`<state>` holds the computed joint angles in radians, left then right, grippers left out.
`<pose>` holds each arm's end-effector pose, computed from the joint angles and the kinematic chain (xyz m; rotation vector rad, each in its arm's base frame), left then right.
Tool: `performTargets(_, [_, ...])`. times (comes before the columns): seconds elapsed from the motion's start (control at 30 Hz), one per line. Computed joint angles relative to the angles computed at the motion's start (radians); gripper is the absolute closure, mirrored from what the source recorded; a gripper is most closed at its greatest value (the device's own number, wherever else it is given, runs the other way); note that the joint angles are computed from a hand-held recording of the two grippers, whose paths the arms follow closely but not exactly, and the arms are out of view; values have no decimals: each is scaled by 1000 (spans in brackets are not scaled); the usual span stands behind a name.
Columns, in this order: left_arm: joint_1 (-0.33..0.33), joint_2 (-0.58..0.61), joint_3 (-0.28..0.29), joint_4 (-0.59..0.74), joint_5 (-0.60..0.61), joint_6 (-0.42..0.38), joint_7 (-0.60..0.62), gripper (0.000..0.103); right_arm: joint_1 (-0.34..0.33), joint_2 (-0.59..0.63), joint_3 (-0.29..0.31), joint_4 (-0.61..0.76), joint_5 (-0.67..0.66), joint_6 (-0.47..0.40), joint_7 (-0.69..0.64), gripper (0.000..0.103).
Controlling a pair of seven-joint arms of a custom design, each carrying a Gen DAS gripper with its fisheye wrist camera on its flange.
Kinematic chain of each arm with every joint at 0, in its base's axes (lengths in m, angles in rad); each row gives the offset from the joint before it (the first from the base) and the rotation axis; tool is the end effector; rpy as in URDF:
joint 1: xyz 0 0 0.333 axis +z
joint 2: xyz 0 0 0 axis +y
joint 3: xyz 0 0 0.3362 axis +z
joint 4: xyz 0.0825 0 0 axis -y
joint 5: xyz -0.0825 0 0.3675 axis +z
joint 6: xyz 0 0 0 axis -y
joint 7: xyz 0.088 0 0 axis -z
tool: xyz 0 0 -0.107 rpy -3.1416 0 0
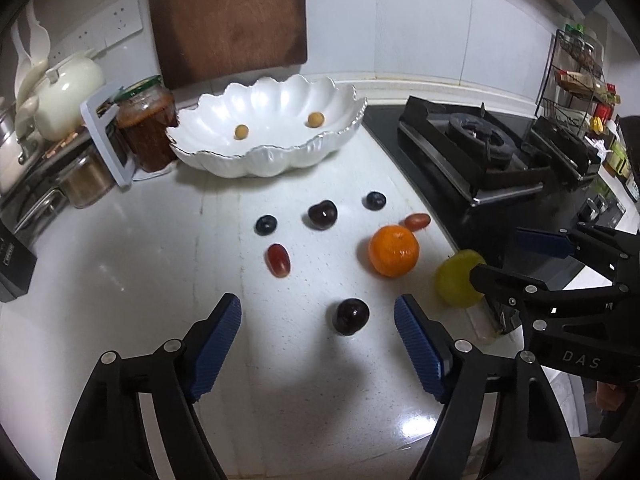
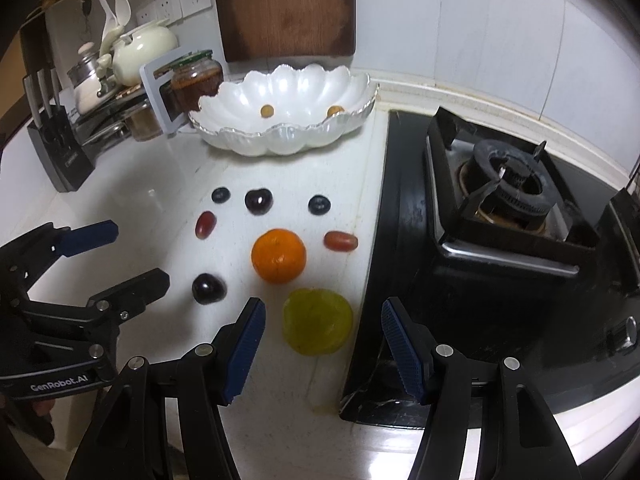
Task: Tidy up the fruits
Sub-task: 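Grasp the dark plum with the left tool while the right tool grasps the green pear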
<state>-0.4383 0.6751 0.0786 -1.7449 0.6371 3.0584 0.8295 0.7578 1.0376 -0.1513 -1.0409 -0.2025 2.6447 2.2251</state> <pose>0.6366 -0.2995 0.2776 -1.5937 2.0967 -0.7007 0.6412 0.5181 0.2866 -2.0115 1.6197 -0.4466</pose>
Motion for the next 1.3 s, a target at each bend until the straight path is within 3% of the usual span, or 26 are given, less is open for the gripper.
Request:
performTargets(0.37, [27, 69, -50, 52, -38, -11, 85, 37, -24, 53, 33, 67, 31, -45, -51, 41])
performTargets(0.7, [103, 121, -157, 93, -137, -35, 210, 56, -41, 122, 54, 176, 69, -95, -95, 42])
performTargets(0.9, [118, 138, -179, 107, -186, -49, 252, 67, -46, 159, 56, 238, 79, -123, -109, 42])
performTargets(1.0, [114, 141, -175, 112, -200, -52, 261, 74, -49, 168, 62, 252, 86, -129, -118, 49])
performTargets(1.3, [114, 137, -172, 100, -233, -28, 250, 76, -50, 171, 63, 248, 96, -113, -132, 53])
